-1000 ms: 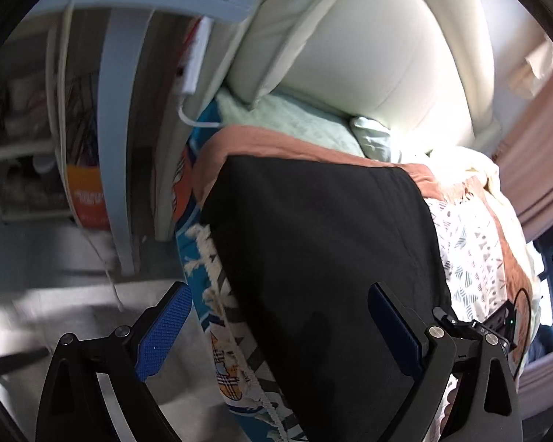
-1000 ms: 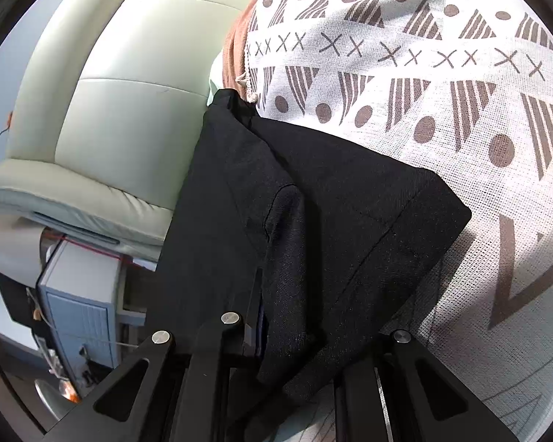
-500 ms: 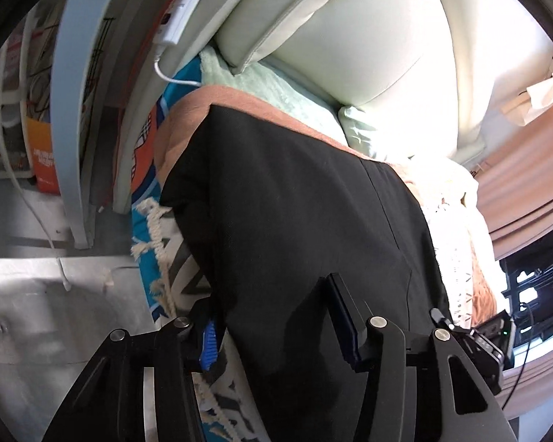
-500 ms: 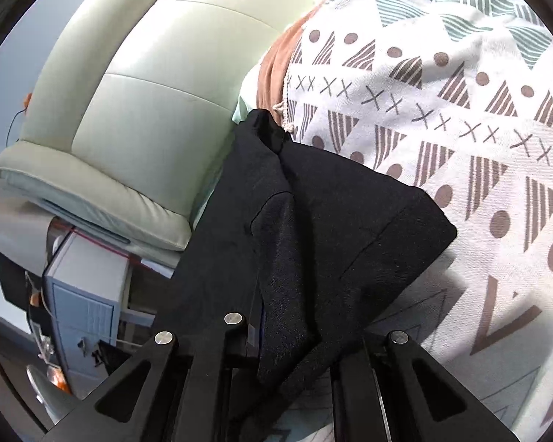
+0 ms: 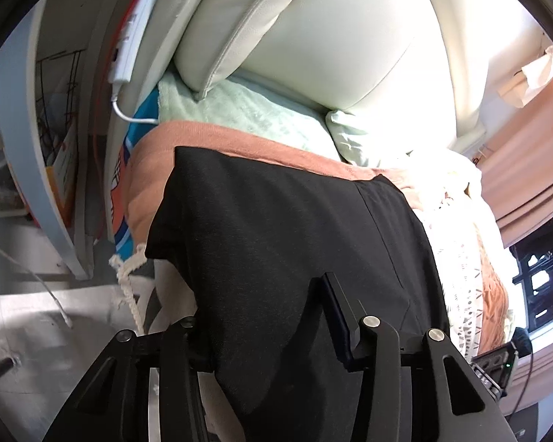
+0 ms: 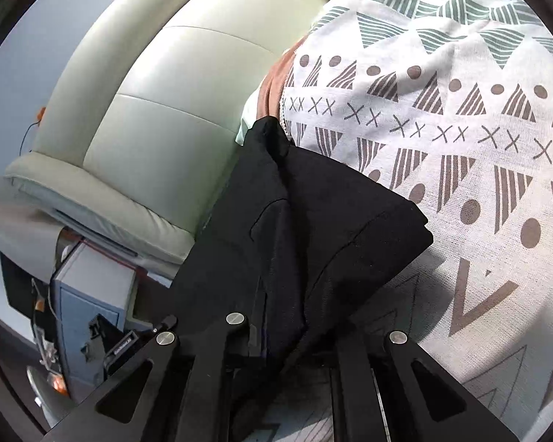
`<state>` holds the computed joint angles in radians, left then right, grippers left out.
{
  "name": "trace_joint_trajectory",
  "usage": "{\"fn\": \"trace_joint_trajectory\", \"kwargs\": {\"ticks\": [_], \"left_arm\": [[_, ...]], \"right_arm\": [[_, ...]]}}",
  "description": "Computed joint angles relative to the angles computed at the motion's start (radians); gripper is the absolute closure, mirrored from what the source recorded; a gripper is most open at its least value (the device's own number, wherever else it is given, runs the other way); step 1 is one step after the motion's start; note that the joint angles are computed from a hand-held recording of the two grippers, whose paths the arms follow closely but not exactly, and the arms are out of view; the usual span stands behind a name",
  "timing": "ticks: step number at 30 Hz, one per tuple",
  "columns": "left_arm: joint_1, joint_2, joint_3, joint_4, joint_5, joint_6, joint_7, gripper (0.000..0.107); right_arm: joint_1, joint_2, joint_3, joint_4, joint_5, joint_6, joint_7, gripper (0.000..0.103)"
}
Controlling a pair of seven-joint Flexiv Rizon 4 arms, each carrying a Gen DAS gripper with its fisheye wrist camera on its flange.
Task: Fold large clothes
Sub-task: 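Carry the jacket to the bed corner by the headboard and lower it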
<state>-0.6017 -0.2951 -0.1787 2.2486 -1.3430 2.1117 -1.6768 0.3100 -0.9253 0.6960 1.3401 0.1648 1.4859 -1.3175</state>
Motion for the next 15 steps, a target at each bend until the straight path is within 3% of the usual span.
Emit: {"fn": "trace_joint_trajectory", "kwargs": {"ticks": [3, 5, 6, 8, 10, 15], "left_arm": [[0.014, -0.011, 0.001, -0.004, -0.023, -0.039, 0.012, 0.06], [0.039, -0.002, 0.008, 0.029, 0.078, -0.069, -0.092, 0.059], [0.02, 0.0, 0.018, 0.032, 0.064, -0.062, -0.092, 0.057], [-0.033, -0.003, 0.009, 0.002, -0.094, -0.023, 0.03, 0.056], [-0.038, 0.001, -0.036, -0.014, -0.198, 0.021, 0.119, 0.055], [-0.04, 0.016, -0.096, 0.016, -0.239, 0.071, 0.133, 0.055]], "right_arm": [[0.086, 0.04, -0.15, 0.0, -0.016, -0.082, 0.118, 0.09], [0.093, 0.035, -0.171, -0.011, -0.013, -0.131, 0.146, 0.088], [0.088, 0.032, -0.17, -0.014, -0.005, -0.145, 0.147, 0.081], [0.079, 0.035, -0.171, -0.01, 0.017, -0.16, 0.152, 0.073], [0.085, 0.057, -0.197, 0.021, 0.029, -0.146, 0.162, 0.064], [0.093, 0.109, -0.244, 0.089, 0.022, -0.135, 0.201, 0.062]]}}
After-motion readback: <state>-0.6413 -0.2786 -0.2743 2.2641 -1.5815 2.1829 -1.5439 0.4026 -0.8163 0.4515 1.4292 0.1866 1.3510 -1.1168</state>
